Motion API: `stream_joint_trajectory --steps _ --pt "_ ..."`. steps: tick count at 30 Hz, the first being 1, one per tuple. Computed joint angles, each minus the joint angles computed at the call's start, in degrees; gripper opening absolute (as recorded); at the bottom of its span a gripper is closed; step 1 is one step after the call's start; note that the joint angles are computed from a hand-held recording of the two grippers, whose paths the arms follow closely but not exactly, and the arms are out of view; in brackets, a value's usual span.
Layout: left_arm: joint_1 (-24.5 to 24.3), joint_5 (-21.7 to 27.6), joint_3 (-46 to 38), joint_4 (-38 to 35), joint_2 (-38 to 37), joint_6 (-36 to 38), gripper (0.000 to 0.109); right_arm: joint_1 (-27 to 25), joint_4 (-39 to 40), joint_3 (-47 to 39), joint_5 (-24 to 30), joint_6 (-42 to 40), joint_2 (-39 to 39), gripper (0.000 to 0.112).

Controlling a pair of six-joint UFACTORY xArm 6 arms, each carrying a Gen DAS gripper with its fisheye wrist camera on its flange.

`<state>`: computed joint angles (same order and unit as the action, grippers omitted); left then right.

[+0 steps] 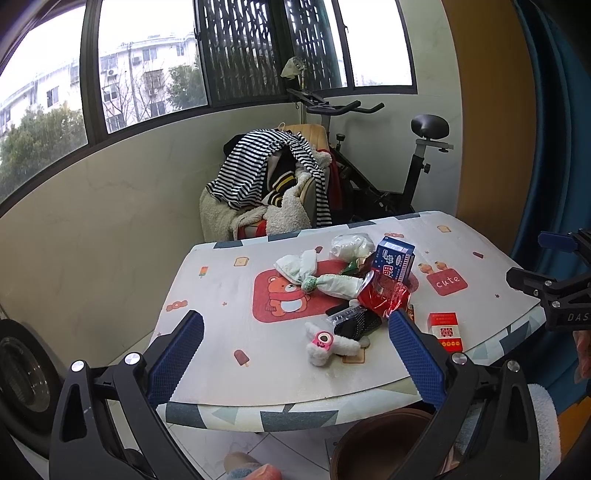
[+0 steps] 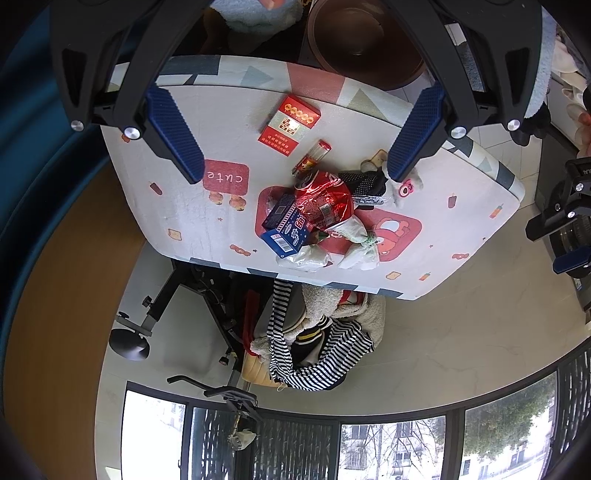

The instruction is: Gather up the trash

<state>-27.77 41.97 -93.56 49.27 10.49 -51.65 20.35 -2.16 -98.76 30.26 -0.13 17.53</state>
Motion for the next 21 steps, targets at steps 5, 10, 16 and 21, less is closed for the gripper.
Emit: stream_joint_trajectory --steps 5,10,16,21 --pt "0.0 0.0 0.1 -0.1 -0.1 0.0 0.098 -0.1 0.5 -0.2 0.3 -0.6 0.1 0.097" --pt "0.1 -0.1 0.3 -0.2 -0.2 0.0 0.098 0.0 0.1 0.0 0.2 -0.5 0.1 0.098" --pt "0.2 -0.3 0.3 -0.6 -0.2 0.3 0.098 0.0 0.0 0.1 0.1 -0.3 0.1 0.098" --pt "0.1 -0.2 0.3 -0.7 -0.2 0.4 0.098 0.0 -0.2 0.1 0.2 0.0 0.1 0.097"
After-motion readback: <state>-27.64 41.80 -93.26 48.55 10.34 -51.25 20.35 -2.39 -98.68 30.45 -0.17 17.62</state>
